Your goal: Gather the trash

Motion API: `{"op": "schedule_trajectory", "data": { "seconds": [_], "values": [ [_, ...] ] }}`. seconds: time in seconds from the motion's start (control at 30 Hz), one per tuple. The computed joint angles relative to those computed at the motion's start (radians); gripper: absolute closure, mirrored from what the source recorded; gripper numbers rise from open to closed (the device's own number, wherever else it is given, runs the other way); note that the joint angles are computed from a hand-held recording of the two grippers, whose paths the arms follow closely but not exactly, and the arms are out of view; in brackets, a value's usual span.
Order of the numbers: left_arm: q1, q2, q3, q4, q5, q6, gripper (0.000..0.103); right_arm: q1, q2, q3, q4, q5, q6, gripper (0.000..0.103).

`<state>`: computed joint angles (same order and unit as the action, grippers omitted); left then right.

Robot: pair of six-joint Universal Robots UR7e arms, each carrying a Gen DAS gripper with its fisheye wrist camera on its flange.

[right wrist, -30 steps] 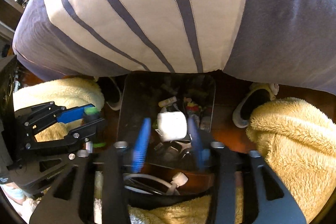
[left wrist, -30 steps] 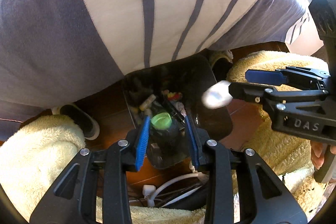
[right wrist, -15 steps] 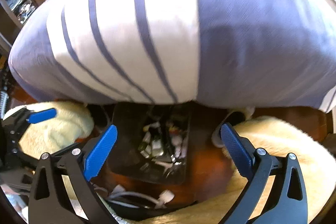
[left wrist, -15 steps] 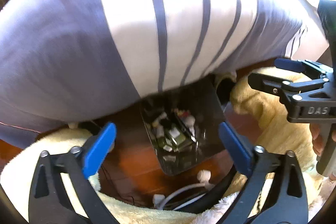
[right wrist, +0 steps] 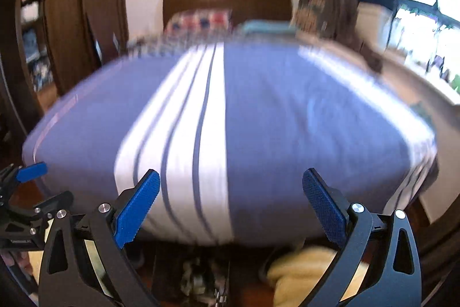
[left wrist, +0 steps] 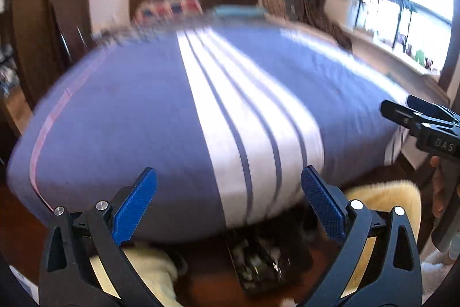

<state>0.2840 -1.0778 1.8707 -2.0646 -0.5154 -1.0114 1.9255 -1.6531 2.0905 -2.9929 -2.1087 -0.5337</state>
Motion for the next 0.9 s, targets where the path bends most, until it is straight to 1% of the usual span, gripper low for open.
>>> {"op": "schedule_trajectory", "data": {
  "seconds": [0.03,0.07,0.1,0.13,0.17,0.27,0.33,0.43,0.53,0.63,0.73,0.77,0.83,0.87,0.9],
  "values": [
    [-0.017,-0.008,-0.012,0.013,0.046,-0.001,0.008,0.018,-0.005,-0.008,-0.034,0.005,-0.016,0.004],
    [-0.026,-0.013,-0.021,0.023,0.072,-0.001,0.008,0.026,-0.009,-0.014,-0.053,0.009,-0.028,0.004],
    [-0.040,-0.018,-0.031,0.035,0.110,-0.003,0.008,0.042,-0.010,-0.021,-0.090,0.007,-0.045,0.004],
    [-0.049,-0.019,-0.037,0.046,0.133,-0.009,0.008,0.055,-0.007,-0.026,-0.127,0.004,-0.061,0.004],
    [-0.063,-0.021,-0.050,0.076,0.165,-0.028,0.008,0.071,-0.005,-0.030,-0.174,-0.003,-0.081,0.004],
    [-0.093,-0.022,-0.092,0.194,0.245,-0.095,0.008,0.096,0.010,-0.050,-0.251,-0.018,-0.123,0.004],
    [-0.109,-0.017,-0.129,0.305,0.294,-0.169,0.008,0.116,0.015,-0.062,-0.297,-0.030,-0.150,0.004],
    [-0.123,-0.006,-0.172,0.433,0.337,-0.254,0.008,0.117,0.012,-0.081,-0.303,-0.015,-0.153,0.004],
    [-0.131,0.007,-0.201,0.515,0.361,-0.327,0.008,0.120,0.003,-0.090,-0.297,-0.006,-0.142,0.004],
    [-0.135,0.008,-0.213,0.541,0.360,-0.360,0.008,0.127,0.003,-0.088,-0.308,-0.015,-0.134,0.003],
    [-0.135,0.007,-0.215,0.564,0.355,-0.387,0.008,0.131,-0.001,-0.089,-0.270,-0.024,-0.112,0.003],
    [-0.132,0.007,-0.222,0.593,0.356,-0.406,0.008,0.133,0.001,-0.088,-0.269,-0.031,-0.109,0.003],
    [-0.133,0.013,-0.249,0.706,0.357,-0.496,0.008,0.138,0.015,-0.088,-0.285,-0.057,-0.114,0.003],
    [-0.135,0.013,-0.253,0.743,0.355,-0.527,0.008,0.137,0.019,-0.087,-0.290,-0.062,-0.116,0.003],
    [-0.135,0.011,-0.251,0.744,0.354,-0.528,0.008,0.135,0.021,-0.087,-0.290,-0.066,-0.115,0.003]
  ]
}}
